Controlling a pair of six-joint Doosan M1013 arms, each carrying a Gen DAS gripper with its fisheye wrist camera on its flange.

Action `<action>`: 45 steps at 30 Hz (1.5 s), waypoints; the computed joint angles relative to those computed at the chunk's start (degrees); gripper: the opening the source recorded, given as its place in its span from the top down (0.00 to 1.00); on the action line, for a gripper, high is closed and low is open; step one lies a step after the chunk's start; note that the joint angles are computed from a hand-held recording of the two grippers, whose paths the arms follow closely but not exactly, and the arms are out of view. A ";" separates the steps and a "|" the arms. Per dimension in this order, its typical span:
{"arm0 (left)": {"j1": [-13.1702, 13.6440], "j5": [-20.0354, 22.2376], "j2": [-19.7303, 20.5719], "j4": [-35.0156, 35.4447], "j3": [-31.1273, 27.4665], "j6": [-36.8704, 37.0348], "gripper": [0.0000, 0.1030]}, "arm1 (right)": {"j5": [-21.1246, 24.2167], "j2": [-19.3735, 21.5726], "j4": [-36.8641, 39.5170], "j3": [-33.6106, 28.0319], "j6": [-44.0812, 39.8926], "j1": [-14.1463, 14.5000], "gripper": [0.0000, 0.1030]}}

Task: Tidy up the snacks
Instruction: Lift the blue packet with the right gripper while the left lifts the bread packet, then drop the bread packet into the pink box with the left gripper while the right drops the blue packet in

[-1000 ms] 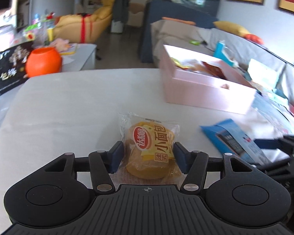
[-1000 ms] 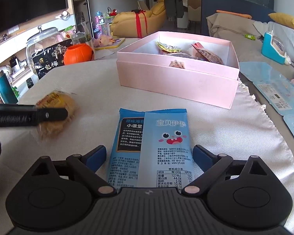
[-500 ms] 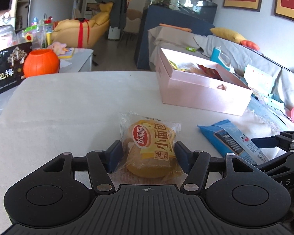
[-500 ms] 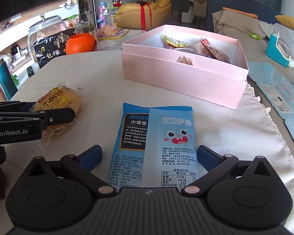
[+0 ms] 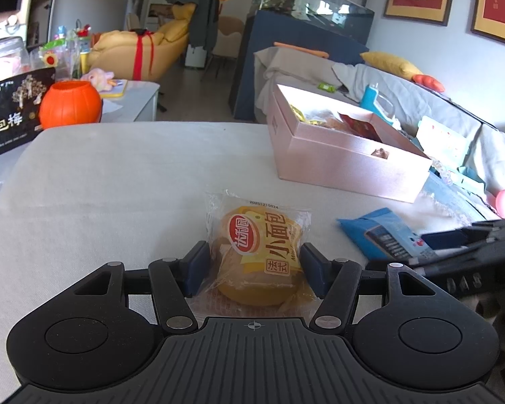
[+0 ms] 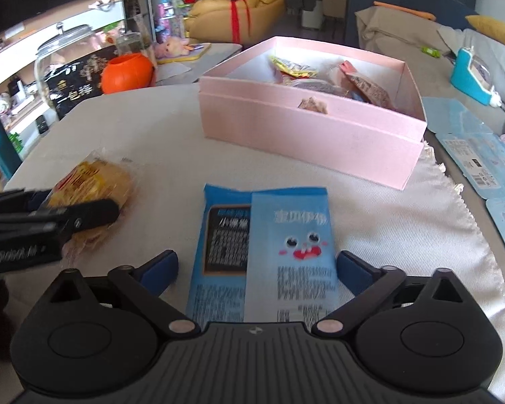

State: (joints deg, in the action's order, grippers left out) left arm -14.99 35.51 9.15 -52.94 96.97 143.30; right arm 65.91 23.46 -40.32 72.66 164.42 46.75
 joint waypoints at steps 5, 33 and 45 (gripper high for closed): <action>0.17 0.34 0.07 -0.59 -0.02 0.12 0.37 | 0.82 -0.27 -0.57 -1.09 -0.97 -0.06 0.20; -3.86 15.34 9.78 -5.43 -25.76 -4.84 0.41 | 7.72 -8.36 -18.34 7.63 12.28 4.93 0.20; -1.28 9.38 4.91 -8.85 -12.32 0.39 0.44 | 7.56 -9.30 -13.31 9.54 12.49 3.91 0.18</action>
